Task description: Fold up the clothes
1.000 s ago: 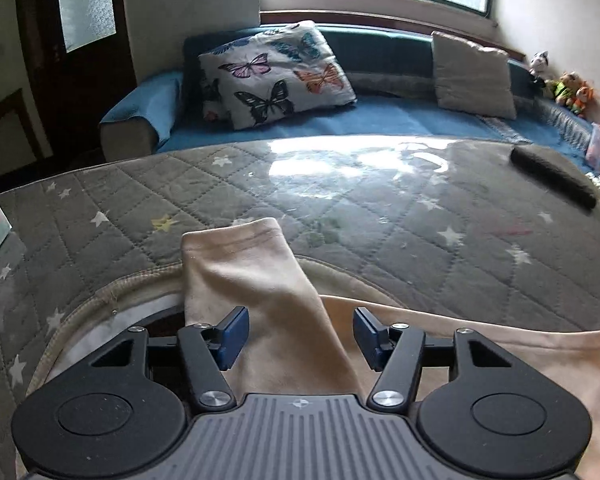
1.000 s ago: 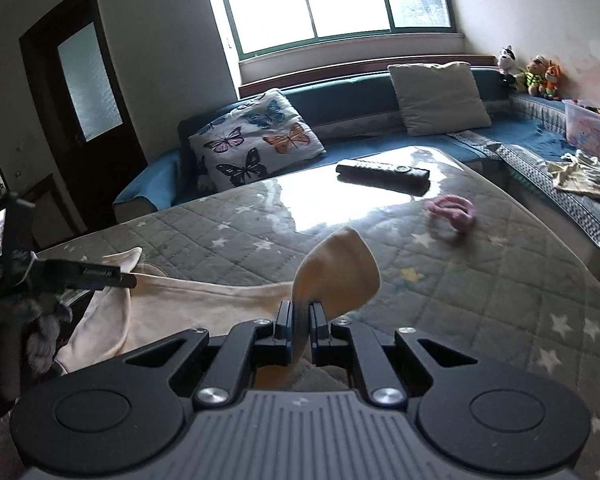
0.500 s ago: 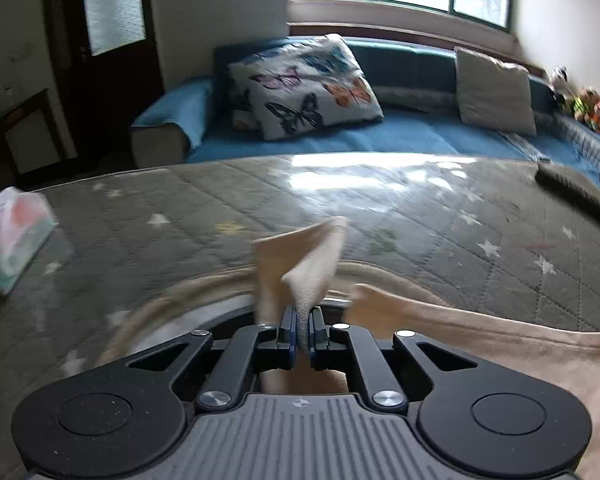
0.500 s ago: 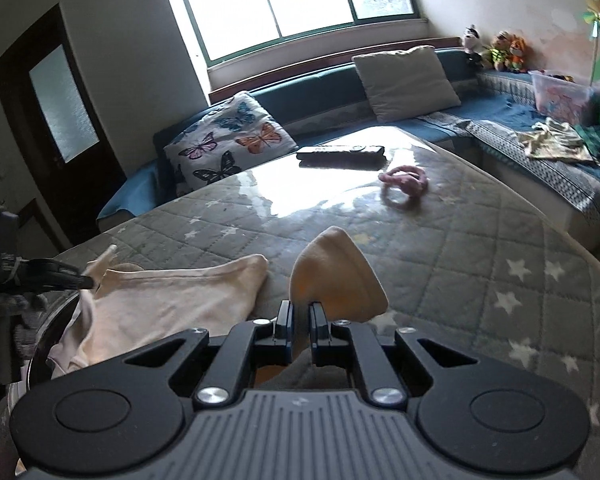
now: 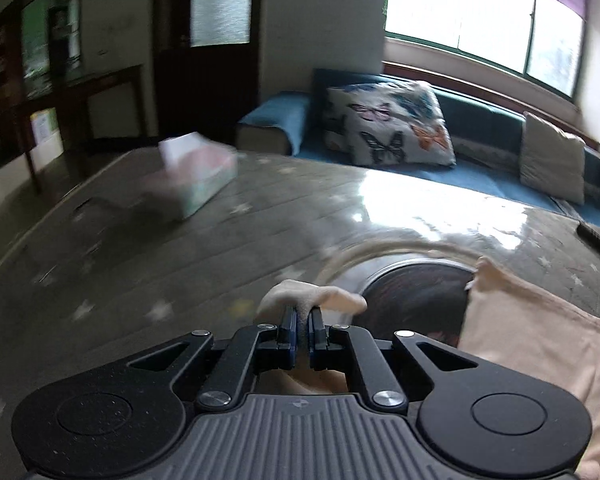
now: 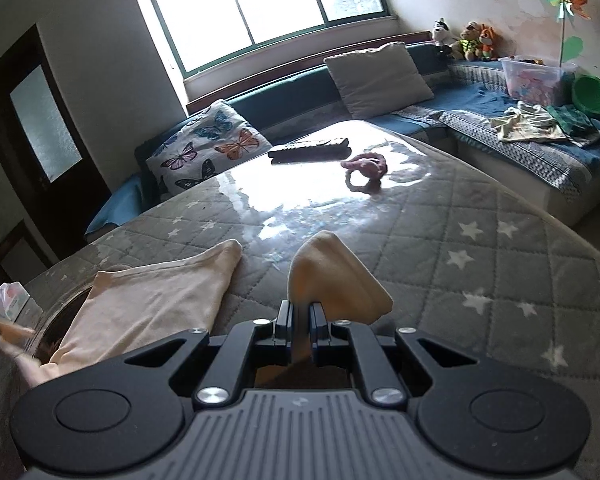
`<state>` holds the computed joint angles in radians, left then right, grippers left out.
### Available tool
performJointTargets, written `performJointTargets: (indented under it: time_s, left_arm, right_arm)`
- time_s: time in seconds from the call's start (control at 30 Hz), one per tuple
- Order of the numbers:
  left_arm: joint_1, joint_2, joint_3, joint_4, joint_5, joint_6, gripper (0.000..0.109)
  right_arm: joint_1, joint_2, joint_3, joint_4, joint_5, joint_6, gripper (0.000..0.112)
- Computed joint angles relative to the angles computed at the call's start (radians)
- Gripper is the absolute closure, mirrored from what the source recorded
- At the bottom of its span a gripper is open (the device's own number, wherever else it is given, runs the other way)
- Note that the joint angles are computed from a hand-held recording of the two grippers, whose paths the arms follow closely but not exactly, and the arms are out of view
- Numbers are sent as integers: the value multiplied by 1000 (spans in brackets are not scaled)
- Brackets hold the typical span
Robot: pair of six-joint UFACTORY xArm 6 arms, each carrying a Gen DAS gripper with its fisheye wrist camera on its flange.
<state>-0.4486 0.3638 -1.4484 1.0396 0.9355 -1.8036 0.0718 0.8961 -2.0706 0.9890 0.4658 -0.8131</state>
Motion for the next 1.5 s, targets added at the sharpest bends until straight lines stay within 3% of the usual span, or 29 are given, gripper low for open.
performJointTargets:
  time_s: [0.17,0.43,0.8,0.83,0.97,1.1,1.23,1.5]
  left_arm:
    - [-52,-144,204,24,22,-158,103]
    - [-135,-253,343,-3,112,-290,103]
    - [-161,-294,416,-95,130,-294,95]
    - [-163,-296,418,-94,134,-293,93]
    - [-172,-291,406,-97,177,-286,63]
    - [-178,-291,408,-94,185,-265,52]
    - [-172,-282,404,-82,192,-228,46]
    - [-129,-285,429,-101,222,-219,46]
  right_arm:
    - [-9,-41,73,43,-27,-23,103]
    - [-22,-84,168,41,-63,-4,100]
    - [-28,-89,196,-18,-135,55,92]
    - [-26,-88,193,-24,-139,50,92]
    - [-8,-81,176,-66,-166,20,89]
    - [8,-59,140,-106,-163,9,87]
    - [23,-42,114,-138,-133,2,84]
    - [36,-7,79,-242,-101,75,80]
